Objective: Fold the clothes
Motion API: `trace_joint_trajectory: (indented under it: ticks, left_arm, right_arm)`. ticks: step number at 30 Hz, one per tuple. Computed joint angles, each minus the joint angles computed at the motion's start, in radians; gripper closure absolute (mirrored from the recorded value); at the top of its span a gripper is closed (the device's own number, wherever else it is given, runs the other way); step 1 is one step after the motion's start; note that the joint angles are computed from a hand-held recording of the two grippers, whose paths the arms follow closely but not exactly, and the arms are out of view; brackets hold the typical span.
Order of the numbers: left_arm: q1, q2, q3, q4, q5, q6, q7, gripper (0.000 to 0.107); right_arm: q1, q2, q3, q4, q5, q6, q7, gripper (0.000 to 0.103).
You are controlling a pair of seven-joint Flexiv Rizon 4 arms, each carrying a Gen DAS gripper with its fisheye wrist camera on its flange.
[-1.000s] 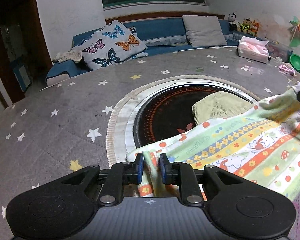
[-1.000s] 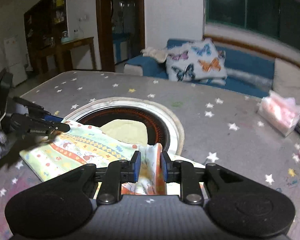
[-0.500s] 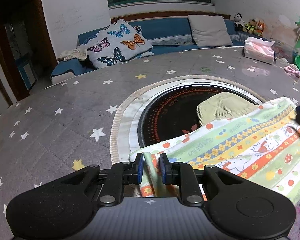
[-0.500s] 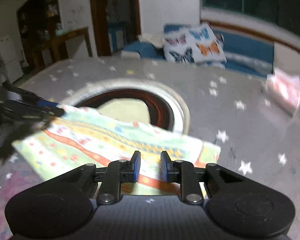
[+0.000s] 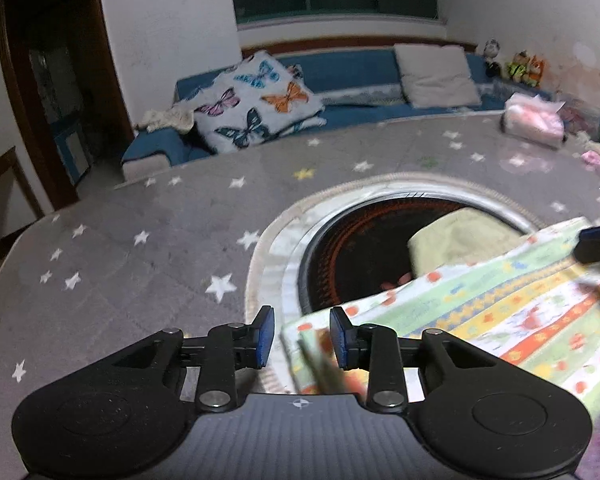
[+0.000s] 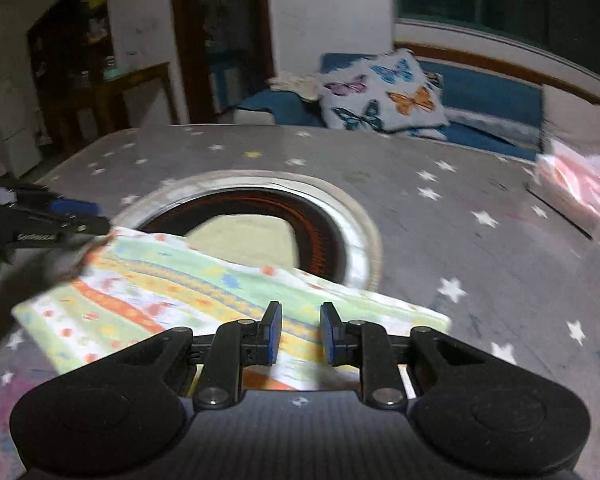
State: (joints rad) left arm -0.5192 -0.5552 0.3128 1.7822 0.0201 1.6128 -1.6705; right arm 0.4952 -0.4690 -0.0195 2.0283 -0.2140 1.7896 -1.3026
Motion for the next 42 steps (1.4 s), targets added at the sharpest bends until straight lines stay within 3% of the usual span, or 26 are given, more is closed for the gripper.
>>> trace_joint_trajectory:
  ticks: [2, 6, 11, 16, 22, 39, 42]
  left_arm:
    - [0.073, 0.021, -0.105, 0.021, -0.005, 0.029, 0.044, 0.079]
    - [0.224, 0.030, -0.334, 0.039, -0.049, 0.038, 0.158, 0.088]
    - [0.285, -0.014, -0.463, -0.006, -0.106, 0.002, 0.268, 0.091]
    - [0.259, -0.073, -0.450, -0.090, -0.154, -0.070, 0.315, 0.091]
    - [0.250, -0.102, -0.443, -0.121, -0.187, -0.085, 0.324, 0.094]
    - [0.221, -0.103, -0.406, -0.140, -0.187, -0.116, 0.319, 0.093]
    - [0.222, -0.104, -0.407, -0.141, -0.187, -0.116, 0.316, 0.093]
  right_arm:
    - [-0.053, -0.011, 0.069, -0.022, -0.022, -0.014, -0.005, 0.083]
    - [-0.073, -0.045, 0.103, -0.065, -0.042, -0.036, -0.002, 0.083]
    - [-0.092, -0.082, 0.133, -0.113, -0.060, -0.064, 0.009, 0.083]
    - [-0.086, -0.113, 0.126, -0.149, -0.067, -0.077, 0.020, 0.084]
    - [-0.081, -0.113, 0.119, -0.152, -0.069, -0.078, 0.030, 0.083]
    - [-0.194, -0.053, 0.355, -0.032, -0.155, -0.054, -0.121, 0.082]
    - [-0.163, -0.054, 0.345, -0.023, -0.163, -0.040, -0.140, 0.082]
